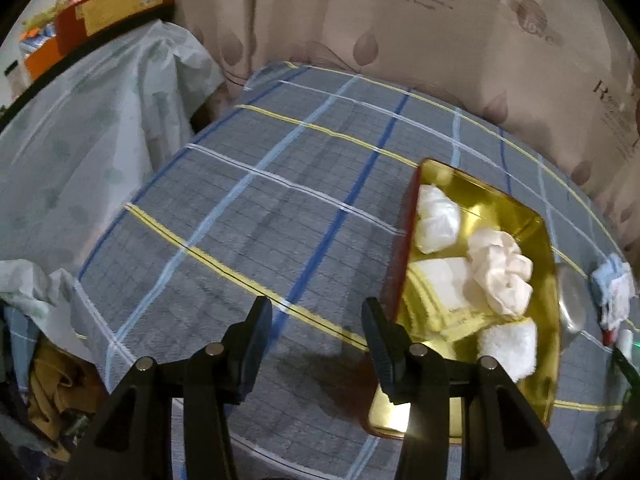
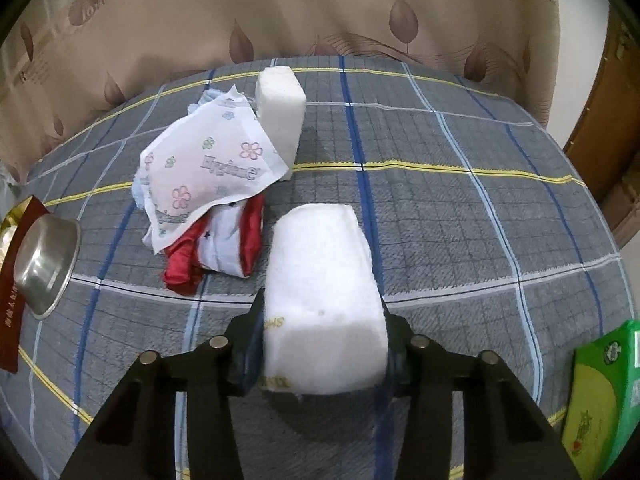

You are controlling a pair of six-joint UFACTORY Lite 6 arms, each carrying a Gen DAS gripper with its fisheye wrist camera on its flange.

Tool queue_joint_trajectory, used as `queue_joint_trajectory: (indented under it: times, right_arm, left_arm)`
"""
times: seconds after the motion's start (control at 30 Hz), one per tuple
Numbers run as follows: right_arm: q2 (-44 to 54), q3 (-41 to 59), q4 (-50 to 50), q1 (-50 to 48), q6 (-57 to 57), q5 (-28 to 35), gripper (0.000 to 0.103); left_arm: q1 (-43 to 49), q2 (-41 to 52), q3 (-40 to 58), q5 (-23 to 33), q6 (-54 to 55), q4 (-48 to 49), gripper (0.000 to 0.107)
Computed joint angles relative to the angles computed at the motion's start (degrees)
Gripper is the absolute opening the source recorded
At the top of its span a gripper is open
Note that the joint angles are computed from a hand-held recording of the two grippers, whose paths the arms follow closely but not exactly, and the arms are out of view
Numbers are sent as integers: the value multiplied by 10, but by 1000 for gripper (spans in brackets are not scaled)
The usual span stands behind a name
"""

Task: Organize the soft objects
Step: 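Carry the white rolled towel over the gold tray with the right gripper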

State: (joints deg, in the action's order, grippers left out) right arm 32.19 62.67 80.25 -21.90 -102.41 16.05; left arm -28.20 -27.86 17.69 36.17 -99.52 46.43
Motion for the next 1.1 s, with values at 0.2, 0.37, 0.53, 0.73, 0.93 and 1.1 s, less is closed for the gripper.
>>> queue_joint_trajectory:
  times: [0.2, 0.37, 0.53, 0.73, 0.93, 1.1]
  right_arm:
    - [-73, -55, 26, 11, 0, 5, 42]
    - [-156, -95, -19, 47, 63, 61, 42]
    - [-225, -128, -53, 157, 135, 86, 42]
    - [-242, -124, -81, 331, 210, 74, 42]
    - [-204, -71, -120, 469, 288, 57, 42]
    - [-167, -36, -140, 562, 324, 35, 42]
  left_arm:
    - [25, -57, -25, 15, -16, -6, 48]
    - [84, -129, -60, -1, 21, -50, 48]
    - [123, -144, -72, -8, 55, -79, 48]
    - [132, -163, -80, 6, 60, -88, 48]
    - [158, -178, -88, -5, 87, -107, 48]
    - [183, -200, -97, -7, 111, -129, 48]
